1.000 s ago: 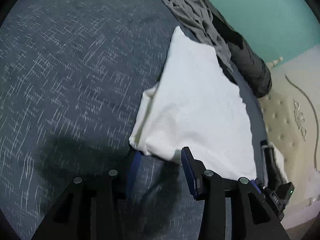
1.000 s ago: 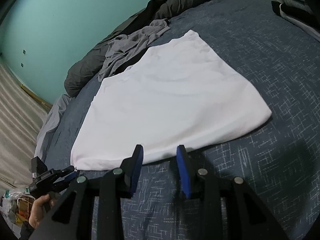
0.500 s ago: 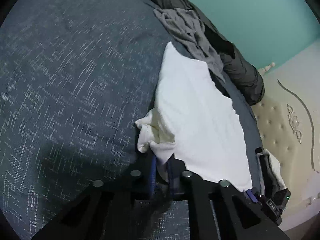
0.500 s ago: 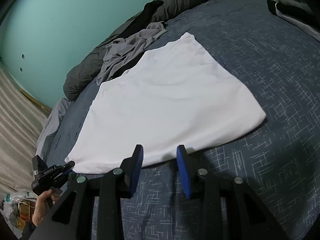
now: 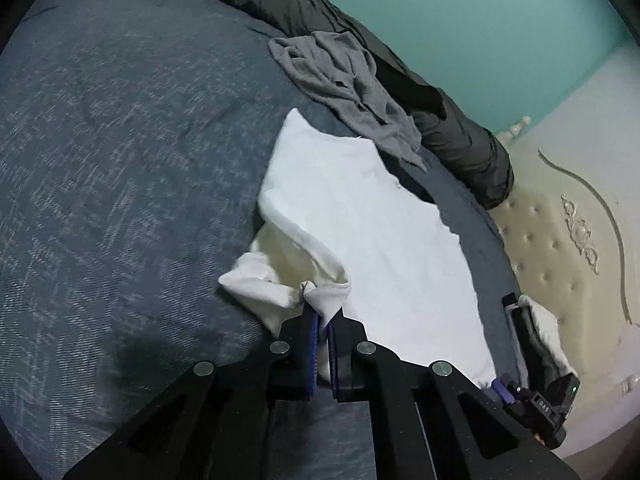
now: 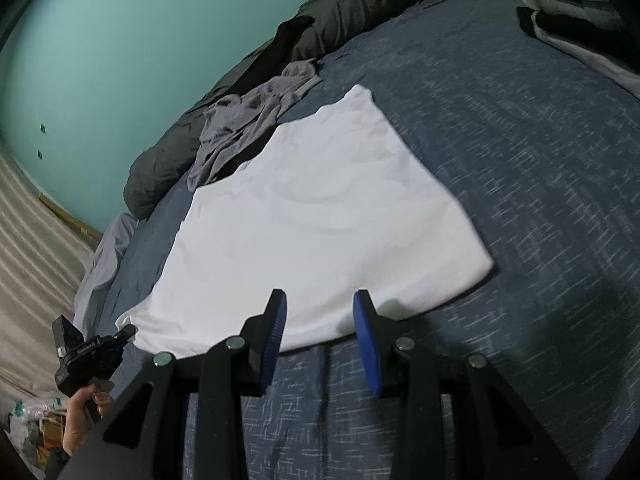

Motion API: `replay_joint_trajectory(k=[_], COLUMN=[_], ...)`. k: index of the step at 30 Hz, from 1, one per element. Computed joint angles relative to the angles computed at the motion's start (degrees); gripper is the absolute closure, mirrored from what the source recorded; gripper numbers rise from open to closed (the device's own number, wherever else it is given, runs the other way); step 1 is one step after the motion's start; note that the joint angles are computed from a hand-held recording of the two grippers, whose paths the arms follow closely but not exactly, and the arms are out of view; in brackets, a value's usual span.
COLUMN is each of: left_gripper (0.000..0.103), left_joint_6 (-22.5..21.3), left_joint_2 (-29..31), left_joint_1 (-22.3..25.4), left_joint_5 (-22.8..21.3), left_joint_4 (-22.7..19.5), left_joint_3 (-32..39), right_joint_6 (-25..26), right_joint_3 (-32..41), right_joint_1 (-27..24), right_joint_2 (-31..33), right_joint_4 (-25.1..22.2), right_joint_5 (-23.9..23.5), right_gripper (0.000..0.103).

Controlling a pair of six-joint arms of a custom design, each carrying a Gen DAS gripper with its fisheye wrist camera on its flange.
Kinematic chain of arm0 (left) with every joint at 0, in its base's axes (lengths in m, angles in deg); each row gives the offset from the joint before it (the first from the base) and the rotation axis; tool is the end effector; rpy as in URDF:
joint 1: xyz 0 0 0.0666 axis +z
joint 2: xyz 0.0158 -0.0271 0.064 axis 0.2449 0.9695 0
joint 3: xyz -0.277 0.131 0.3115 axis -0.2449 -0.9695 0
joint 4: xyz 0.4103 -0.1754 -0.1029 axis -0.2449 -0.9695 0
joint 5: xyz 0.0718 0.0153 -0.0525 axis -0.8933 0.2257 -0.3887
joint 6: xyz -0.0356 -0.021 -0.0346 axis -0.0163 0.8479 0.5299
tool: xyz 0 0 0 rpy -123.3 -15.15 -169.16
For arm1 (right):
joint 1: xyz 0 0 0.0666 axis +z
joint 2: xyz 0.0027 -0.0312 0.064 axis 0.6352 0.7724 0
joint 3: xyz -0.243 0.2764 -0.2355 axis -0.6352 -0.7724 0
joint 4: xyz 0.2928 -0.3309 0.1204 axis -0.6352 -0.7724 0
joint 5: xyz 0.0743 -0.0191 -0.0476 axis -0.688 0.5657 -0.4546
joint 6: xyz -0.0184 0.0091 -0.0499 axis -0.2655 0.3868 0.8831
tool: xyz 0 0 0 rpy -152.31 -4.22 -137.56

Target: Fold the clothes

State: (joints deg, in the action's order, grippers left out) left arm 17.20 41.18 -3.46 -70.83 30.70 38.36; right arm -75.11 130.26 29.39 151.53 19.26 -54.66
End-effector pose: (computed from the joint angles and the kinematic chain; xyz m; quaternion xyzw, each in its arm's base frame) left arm 0.4980 -0.1485 0.3699 -0.3958 0.8047 -0.1771 0.4055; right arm 0.7141 -0.1003 0.3756 -0.0833 0.8950 0.3511 0.2623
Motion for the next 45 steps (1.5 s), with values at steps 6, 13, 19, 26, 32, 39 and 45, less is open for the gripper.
replay_joint_trajectory(k=[6, 13, 19, 26, 32, 39, 45], left_gripper=[0.099, 0.099, 0.099, 0.099, 0.099, 0.099, 0.087], left_joint_6=[-2.99, -6.37, -11.89, -19.82, -23.43, -25.36, -24.44], left_joint_2=[2.93, 7.39, 13.97, 28.55, 44.38, 51.67, 47.67], left_joint_1=[-0.21, -0.80, -2.23, -6.40, -9.62, -11.04, -10.49], left_joint_5=[0.09, 0.46, 1.97, 8.51, 15.89, 17.21, 15.81], left_joint_4=[-3.26, -7.16, -11.79, -18.62, -28.80, -36.95, -35.64], left_joint_3=[6.33, 14.89, 26.33, 47.67, 67.22, 75.23, 69.45], right_joint_6=[-2.64, -3.77, -5.64, -7.31, -9.73, -10.18, -8.09], right_joint_3=[2.37, 4.89, 6.91, 9.41, 11.32, 13.86, 15.33], right_joint_1=[-1.34, -2.29, -3.06, -4.15, -5.05, -5.45, -4.74], right_joint_2=[1.58, 3.15, 4.33, 5.97, 7.21, 8.96, 10.07], right_joint_4=[0.50, -0.33, -0.37, -0.98, -0.73, -2.77, -5.57], right_joint_5=[-1.05, -2.71, -3.37, -4.27, -4.61, -4.61, -4.84], right_gripper=[0.069, 0.069, 0.069, 0.069, 0.069, 0.069, 0.069])
